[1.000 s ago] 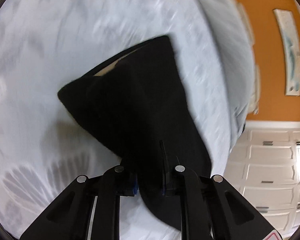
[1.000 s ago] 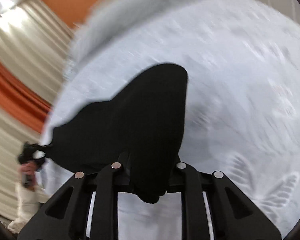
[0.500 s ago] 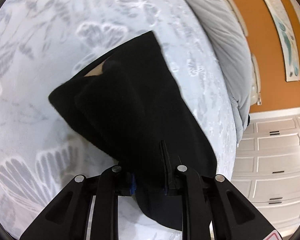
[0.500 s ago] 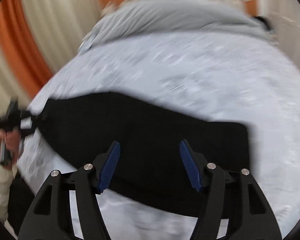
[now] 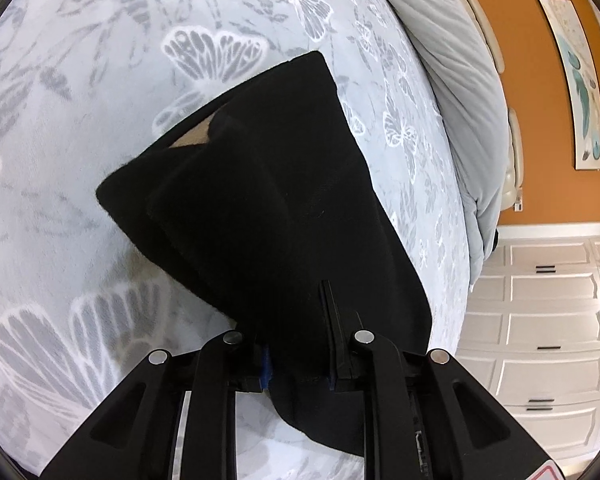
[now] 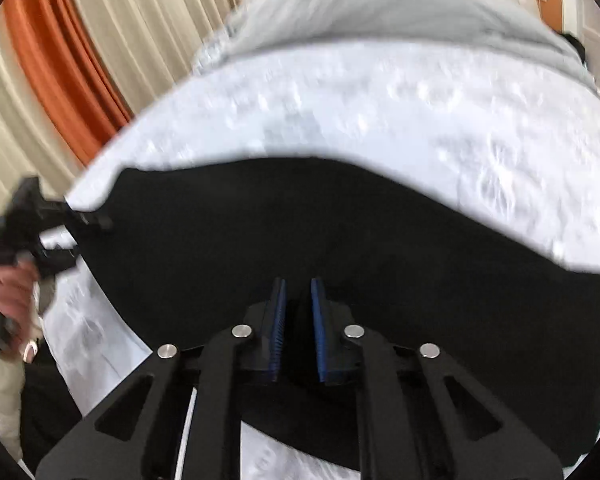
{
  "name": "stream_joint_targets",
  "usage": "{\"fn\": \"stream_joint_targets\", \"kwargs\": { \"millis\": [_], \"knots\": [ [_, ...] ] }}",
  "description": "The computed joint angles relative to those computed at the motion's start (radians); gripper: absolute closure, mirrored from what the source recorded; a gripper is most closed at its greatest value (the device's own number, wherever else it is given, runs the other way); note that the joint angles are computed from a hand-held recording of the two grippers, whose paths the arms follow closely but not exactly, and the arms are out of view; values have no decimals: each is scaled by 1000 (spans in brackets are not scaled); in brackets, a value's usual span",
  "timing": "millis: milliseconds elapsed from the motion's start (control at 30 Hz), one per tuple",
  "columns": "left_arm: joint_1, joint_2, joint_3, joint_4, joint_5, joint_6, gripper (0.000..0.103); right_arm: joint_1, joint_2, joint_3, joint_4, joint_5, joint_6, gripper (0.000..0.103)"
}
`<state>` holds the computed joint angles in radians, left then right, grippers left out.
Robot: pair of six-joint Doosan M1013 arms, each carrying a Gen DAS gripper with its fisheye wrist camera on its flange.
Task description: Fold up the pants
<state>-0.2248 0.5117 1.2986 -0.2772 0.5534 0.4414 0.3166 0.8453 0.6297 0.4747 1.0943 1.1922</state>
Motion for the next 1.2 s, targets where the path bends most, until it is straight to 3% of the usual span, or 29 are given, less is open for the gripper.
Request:
{"fn": "stream_joint_targets", "kwargs": {
  "millis": [67,100,233,267,300,367,400,500,567,600,633,667,700,800,833,867,900,967,1033,1133,1200],
  "knots": [
    [0,5,-7,4,13,5,87,12,72,-110,-30,152,31,99],
    [0,7,-10,13,23,2,87,23,96,-126,-76,190,59,99],
    [-1,10,-8,11,20,-17,87,4,79,-132,-2,185,72,94],
    [-3,6,-5,18,3,-18,89,-7,52,-98,34,138,58,88],
    [-8,3,-7,43,-6,-22,91,-21,10,-40,47,56,48,56],
    [-32,3,-44,186,4,-65,91,-39,-69,77,4,-133,68,7],
    [-48,5,-67,258,11,-79,91,-46,-89,112,-9,-195,71,8],
    [-120,25,-174,423,22,-14,91,-82,-119,153,-60,-265,142,8],
    [-170,59,-258,408,28,151,88,-109,-132,173,-84,-282,211,8],
    [-189,84,-302,361,48,248,79,-117,-136,180,-100,-289,234,8],
    [-205,117,-356,297,86,351,71,-125,-138,185,-119,-292,256,8],
    [-222,165,-425,221,144,461,54,-134,-137,187,-148,-282,287,8],
    [-238,213,-486,177,205,535,44,-137,-128,174,-161,-265,307,8],
    [-263,332,-650,154,433,576,43,-158,-109,164,-118,-191,325,8],
    [-264,340,-656,116,451,584,43,-164,-102,157,-89,-163,312,8],
    [-264,327,-627,66,424,613,41,-166,-93,145,-58,-136,296,8],
    [-267,311,-603,44,405,649,32,-169,-88,142,-18,-119,269,8],
    [-283,249,-512,81,314,699,25,-166,-80,132,48,-77,201,8],
    [-306,190,-427,211,209,671,19,-162,-66,112,115,-39,151,8],
    [-336,108,-297,524,61,496,17,-149,-13,31,175,51,152,8],
    [-335,91,-269,638,47,413,16,-141,48,-65,180,143,221,8]
  ]
}}
